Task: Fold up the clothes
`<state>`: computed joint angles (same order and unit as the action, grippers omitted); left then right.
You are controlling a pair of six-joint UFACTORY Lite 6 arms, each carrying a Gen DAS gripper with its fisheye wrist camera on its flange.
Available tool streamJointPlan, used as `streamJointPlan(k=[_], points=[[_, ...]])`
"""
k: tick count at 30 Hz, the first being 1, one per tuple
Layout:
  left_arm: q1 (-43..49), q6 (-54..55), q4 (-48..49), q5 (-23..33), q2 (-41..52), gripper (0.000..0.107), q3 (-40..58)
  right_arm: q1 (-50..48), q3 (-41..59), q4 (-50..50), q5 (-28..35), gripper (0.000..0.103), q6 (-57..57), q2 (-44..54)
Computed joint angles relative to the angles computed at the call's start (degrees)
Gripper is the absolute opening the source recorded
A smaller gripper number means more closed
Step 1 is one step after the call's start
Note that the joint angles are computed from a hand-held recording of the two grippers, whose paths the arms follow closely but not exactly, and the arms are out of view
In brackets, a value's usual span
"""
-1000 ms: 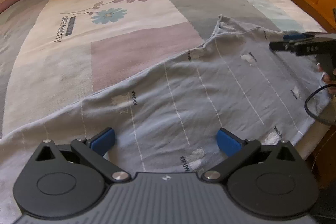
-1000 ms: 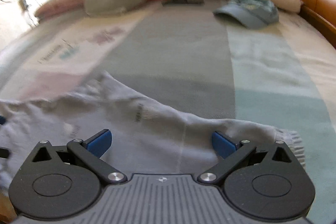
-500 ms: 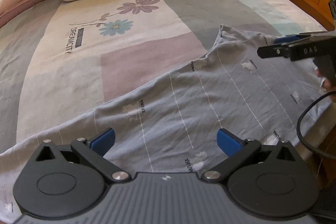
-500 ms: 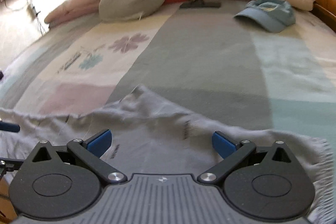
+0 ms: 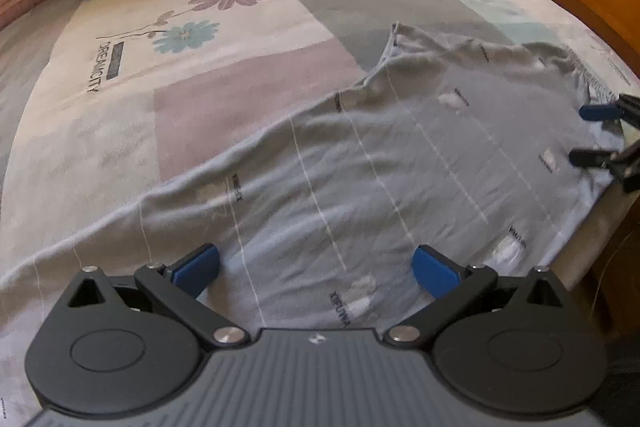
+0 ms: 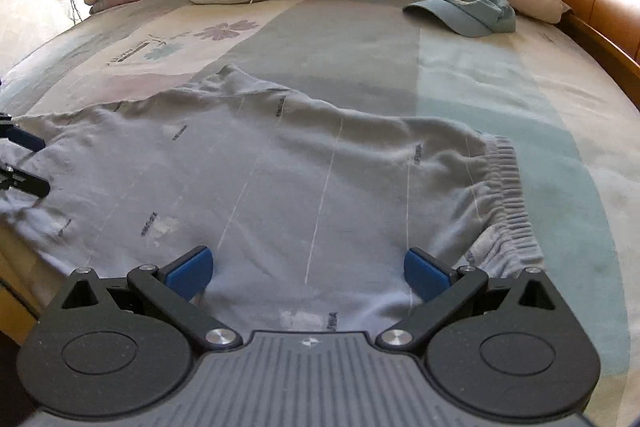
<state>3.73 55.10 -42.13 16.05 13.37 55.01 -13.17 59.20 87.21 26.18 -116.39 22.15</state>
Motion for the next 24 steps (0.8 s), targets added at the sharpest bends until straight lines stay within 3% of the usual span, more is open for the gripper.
streamJointPlan(k=[4,9,12,17,20,24], points=[[-1.9,6.9,-6.8,2.0,2.4,0.102,5.4,1.5,-0.7,5.0,-1.6,0.103,-2.2,0.0],[-4.2,15.2,-15.9,7.8,12.1,0.102,15.3,0.9,-0.3,6.7,-0.6,0.103,-4.7,1.0],[-5.5,17.5,-20.0,2.7,16.0,0.102,17.7,1.0,-1.3,10.1,-0.5,0.103,-7.8,0.9],[-5.8,6.8,-13.3,3.9,17.0,0.102,21.7,0.8,-2.0,12.6,0.1,0.103,-10.4,0.7],[-6.4,10.4,-17.6,7.0,15.1,0.102,21.9,0.5,-2.3,13.1,0.7,0.103,-11.4,0.7],[-8.8,10.6,-18.8,12.4,20.6,0.102,28.7,0.0,-2.5,13.9,1.6,0.103,-12.9,0.8]])
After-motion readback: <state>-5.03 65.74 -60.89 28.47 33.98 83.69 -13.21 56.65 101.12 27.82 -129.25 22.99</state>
